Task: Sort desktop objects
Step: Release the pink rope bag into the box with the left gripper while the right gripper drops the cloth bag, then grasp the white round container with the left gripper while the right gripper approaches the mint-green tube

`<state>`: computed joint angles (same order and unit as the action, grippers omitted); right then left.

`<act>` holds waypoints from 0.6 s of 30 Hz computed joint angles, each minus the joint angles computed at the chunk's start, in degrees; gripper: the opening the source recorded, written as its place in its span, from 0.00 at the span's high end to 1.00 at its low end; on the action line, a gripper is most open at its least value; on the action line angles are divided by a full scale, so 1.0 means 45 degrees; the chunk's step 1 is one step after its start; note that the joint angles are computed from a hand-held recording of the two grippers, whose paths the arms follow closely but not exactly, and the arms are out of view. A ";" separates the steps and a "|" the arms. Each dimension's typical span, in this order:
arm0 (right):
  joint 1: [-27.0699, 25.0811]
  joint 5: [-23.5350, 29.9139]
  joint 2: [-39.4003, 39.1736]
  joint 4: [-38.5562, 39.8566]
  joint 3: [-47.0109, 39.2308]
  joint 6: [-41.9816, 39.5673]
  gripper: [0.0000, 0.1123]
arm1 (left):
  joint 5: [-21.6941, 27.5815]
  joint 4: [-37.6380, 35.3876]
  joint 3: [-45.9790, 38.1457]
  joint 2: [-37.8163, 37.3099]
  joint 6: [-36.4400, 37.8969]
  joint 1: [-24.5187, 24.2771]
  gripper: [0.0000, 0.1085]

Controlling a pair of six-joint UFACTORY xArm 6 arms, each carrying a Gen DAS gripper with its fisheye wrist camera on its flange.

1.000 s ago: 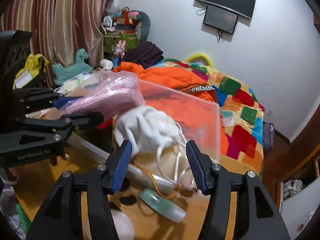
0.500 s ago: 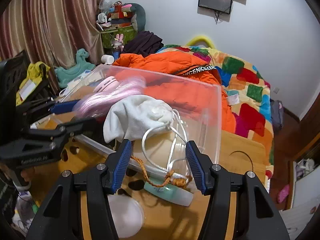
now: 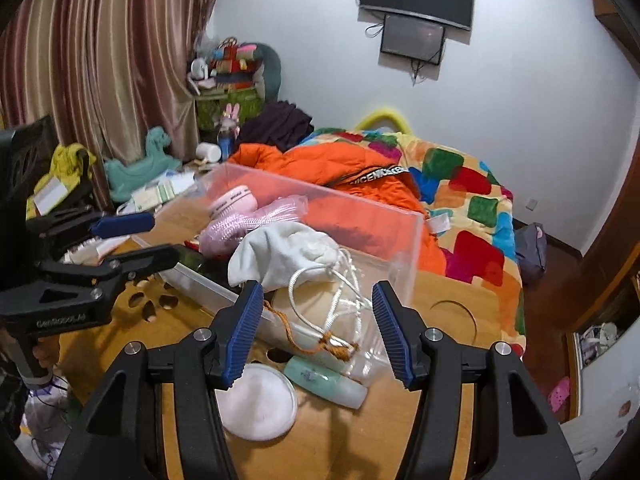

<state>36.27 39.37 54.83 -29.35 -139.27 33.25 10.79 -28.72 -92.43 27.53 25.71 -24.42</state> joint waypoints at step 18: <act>-0.0856 -0.2667 -0.4504 -0.2480 0.8492 0.5034 0.46 | 0.0892 0.1595 0.0440 0.0457 -0.1138 -0.1689 0.33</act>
<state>32.42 27.37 34.56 -40.51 -101.05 55.90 14.81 -21.55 -90.45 29.59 20.59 -32.02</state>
